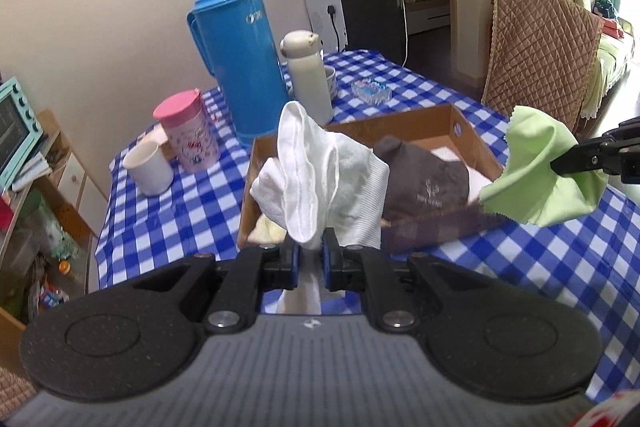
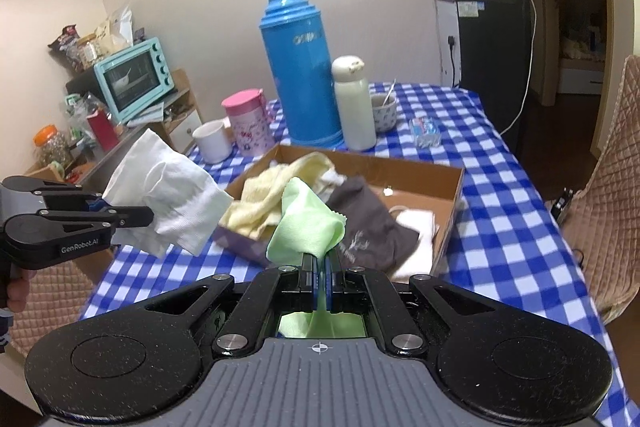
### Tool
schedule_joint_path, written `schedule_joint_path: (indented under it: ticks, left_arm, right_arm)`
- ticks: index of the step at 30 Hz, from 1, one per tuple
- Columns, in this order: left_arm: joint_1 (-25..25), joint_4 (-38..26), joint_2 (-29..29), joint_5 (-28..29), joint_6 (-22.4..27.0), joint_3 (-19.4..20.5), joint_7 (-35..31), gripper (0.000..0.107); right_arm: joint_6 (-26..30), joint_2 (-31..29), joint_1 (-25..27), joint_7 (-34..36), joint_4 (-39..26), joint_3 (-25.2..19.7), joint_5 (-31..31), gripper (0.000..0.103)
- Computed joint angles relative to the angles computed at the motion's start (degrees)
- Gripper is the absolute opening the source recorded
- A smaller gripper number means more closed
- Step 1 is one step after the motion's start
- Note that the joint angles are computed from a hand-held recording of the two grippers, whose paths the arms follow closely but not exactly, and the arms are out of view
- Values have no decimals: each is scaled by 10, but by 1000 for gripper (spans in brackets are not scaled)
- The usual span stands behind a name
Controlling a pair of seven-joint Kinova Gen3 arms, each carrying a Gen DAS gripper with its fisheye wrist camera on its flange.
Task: Organize soft objects
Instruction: 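Carry the green cloth with the right tool while the left tool carries the white cloth over the box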
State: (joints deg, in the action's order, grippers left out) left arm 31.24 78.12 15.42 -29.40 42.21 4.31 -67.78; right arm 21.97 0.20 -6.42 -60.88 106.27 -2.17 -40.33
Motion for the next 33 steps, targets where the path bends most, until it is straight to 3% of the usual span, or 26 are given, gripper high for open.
schedule_joint_path:
  ticks: [14,33]
  left_arm:
    - [1,-153,111,44,18,-16,-87,10]
    - [-12,-412,292,153,117,-36,-216,10]
  right_arm:
    - [-16,79,51,-3,-80,-35,3,4]
    - [-40,199,105,-114,-191,-85,135,4]
